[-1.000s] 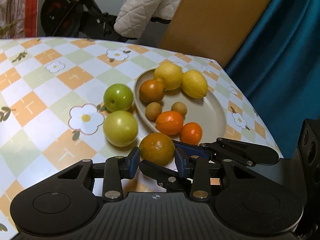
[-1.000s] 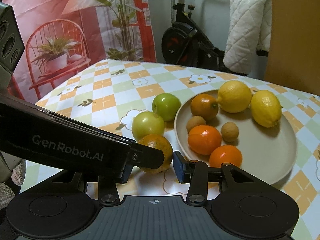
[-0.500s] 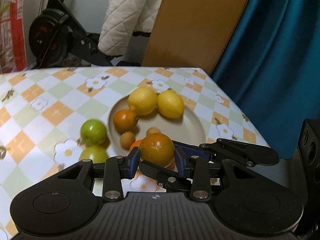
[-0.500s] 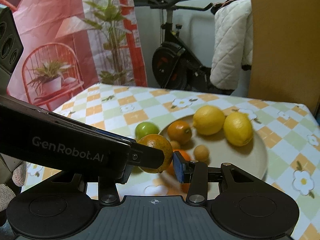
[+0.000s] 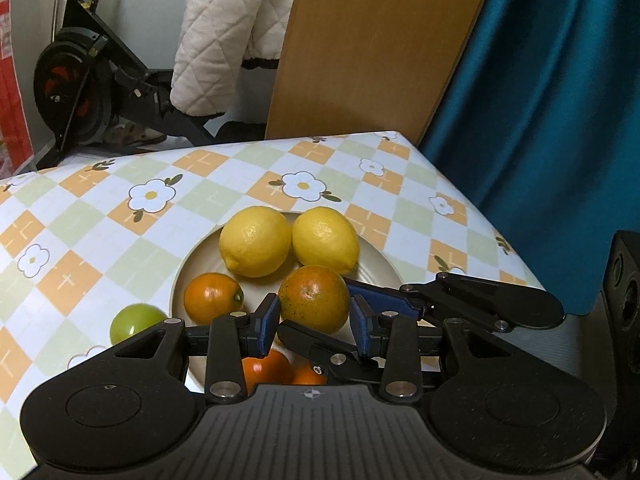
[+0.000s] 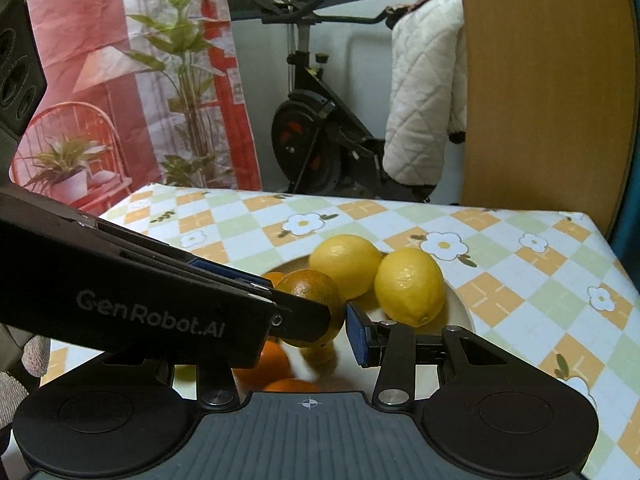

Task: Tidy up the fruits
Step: 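Carry the tangerine onto the plate and lower it, then open the left gripper and withdraw it toward the green apples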

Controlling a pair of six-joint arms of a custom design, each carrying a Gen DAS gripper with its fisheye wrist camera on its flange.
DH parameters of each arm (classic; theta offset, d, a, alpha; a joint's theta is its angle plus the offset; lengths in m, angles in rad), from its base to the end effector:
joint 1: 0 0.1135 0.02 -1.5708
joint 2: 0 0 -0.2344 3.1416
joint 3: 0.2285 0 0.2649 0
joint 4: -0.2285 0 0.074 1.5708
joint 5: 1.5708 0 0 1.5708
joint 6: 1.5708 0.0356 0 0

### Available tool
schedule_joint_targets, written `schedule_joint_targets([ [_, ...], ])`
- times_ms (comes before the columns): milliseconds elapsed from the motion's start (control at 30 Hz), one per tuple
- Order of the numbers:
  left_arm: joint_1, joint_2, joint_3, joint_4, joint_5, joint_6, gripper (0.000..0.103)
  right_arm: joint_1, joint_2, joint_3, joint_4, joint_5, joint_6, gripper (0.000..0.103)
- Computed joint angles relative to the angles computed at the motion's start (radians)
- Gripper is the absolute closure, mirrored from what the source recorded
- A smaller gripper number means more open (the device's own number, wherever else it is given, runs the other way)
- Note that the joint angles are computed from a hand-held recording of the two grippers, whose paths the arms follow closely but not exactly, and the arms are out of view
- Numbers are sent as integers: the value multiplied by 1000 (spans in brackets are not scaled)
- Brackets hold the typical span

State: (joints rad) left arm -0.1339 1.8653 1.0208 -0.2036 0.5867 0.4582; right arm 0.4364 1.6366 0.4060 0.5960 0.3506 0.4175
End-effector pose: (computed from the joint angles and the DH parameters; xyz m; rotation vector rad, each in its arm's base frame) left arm 0.3502 -0.0671 0.0949 0.9108 2.3025 -0.6292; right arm 0.2450 0.1008 0.0605 0.1726 2.1562 0.1037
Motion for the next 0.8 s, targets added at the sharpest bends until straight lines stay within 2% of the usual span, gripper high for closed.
schedule_joint_targets([
  [367, -21, 141, 146, -14, -36, -33, 63, -110, 198, 121, 74, -113, -52, 64],
  [800, -23, 186, 176, -15, -41, -41, 62, -119, 263, 155, 80, -144, -38, 63],
])
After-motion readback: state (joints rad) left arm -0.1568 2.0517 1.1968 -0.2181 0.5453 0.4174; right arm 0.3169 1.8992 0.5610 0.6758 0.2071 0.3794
